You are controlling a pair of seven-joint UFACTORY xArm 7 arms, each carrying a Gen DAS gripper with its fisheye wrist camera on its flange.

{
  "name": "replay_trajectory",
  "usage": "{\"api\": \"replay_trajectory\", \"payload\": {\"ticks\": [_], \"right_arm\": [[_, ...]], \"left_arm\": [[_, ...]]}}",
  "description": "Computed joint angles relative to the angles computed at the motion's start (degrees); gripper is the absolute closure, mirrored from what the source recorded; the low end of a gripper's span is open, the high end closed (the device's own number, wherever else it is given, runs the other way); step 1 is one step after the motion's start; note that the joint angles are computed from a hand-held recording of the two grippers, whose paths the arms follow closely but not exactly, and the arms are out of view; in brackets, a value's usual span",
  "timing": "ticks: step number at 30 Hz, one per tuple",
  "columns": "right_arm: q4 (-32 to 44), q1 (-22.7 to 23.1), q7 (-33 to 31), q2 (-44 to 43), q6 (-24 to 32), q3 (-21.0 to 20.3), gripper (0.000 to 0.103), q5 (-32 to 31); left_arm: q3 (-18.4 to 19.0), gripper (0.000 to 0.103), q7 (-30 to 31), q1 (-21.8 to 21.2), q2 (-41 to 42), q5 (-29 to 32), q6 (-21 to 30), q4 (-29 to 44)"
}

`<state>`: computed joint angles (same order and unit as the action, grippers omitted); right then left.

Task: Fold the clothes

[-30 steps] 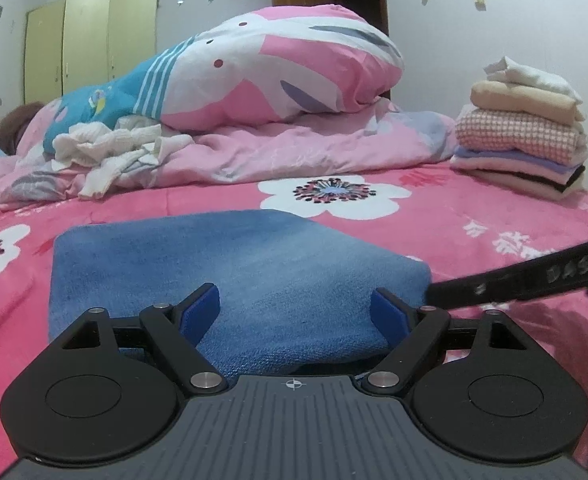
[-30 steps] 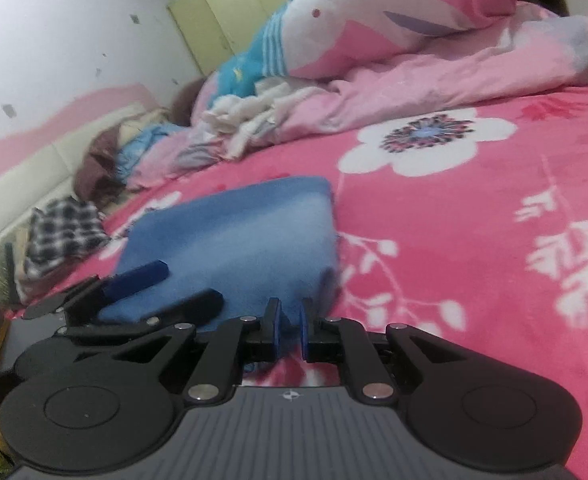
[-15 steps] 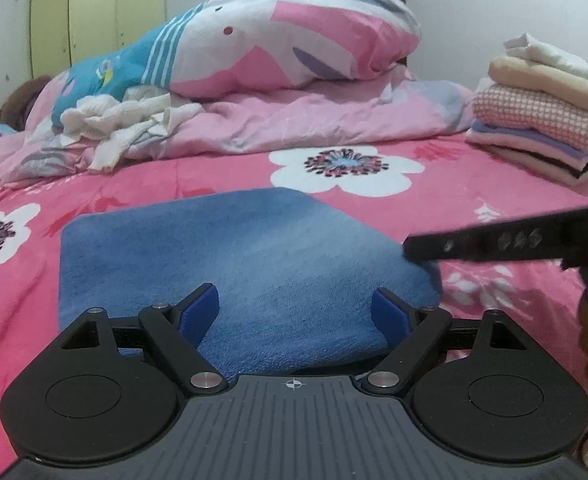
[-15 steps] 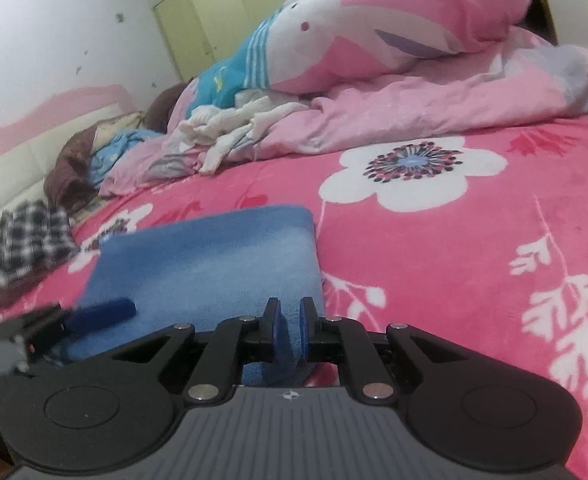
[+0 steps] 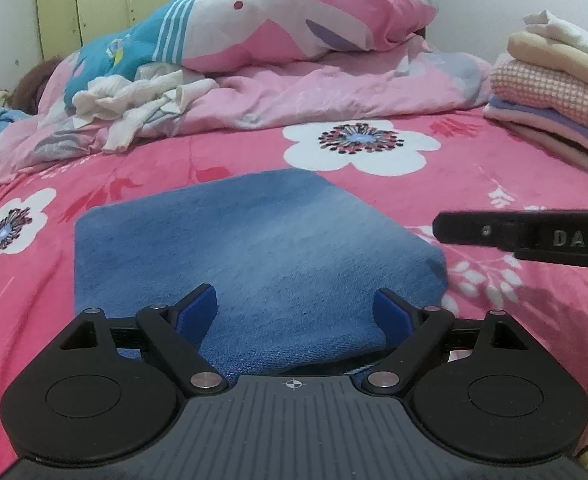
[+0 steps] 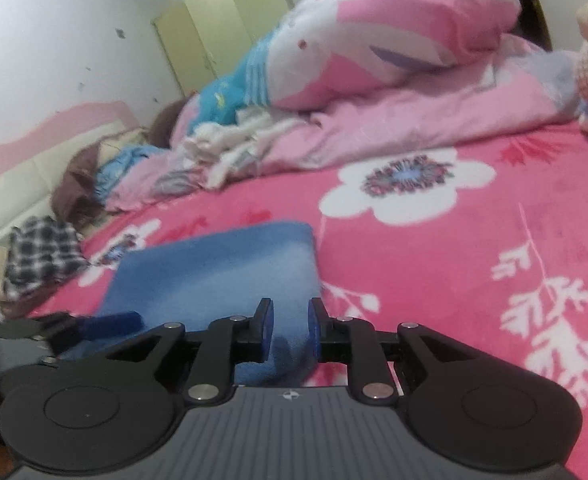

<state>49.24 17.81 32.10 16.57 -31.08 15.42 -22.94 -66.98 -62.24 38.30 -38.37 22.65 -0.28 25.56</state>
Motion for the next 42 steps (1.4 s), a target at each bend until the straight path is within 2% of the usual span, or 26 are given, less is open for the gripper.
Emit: {"api": "replay_trajectory", "payload": {"ticks": [5, 9, 14, 19, 26, 35, 42], "right_arm": [[2.3, -1.2, 0.7, 2.8, 4.7, 1.6, 0.082, -3.0], [1.8, -4.4, 3.9, 3.7, 3.2, 4.0, 0.082, -4.8], [0.1, -4.9, 5.8, 1.9, 1.3, 3.8, 0.082, -6.5], [-0.6, -2.5, 4.2, 1.5, -1.5, 1.8, 0.082, -6.8], [1.8, -6.3, 11.9, 4.8, -0.9, 3.8, 0.082, -13.1], [5.3, -11.3, 22.4, 6.8, 1.4, 6.6, 0.082, -24.6], [7.8, -13.5, 29.5, 8.2, 2.3, 7.6, 0.082, -31.6]], "left_arm": [[0.8, 0.015, 0.1, -1.0, 1.0, 0.4, 2.3, 0.8], [0.7, 0.014, -0.5, -1.2, 1.2, 1.5, 3.8, 1.5], [1.3, 0.012, -1.3, -1.8, 1.8, 2.8, 5.2, 2.0], [1.2, 0.011, -2.3, -2.3, 2.1, 4.6, 7.3, 2.6], [2.5, 0.007, -3.9, -3.7, 2.9, 7.4, 9.2, 2.9], [3.2, 0.005, -7.0, -4.6, 3.8, 10.6, 11.1, 3.5], [6.6, 0.005, -10.3, -8.6, 2.9, 12.3, 11.8, 2.2]]}}
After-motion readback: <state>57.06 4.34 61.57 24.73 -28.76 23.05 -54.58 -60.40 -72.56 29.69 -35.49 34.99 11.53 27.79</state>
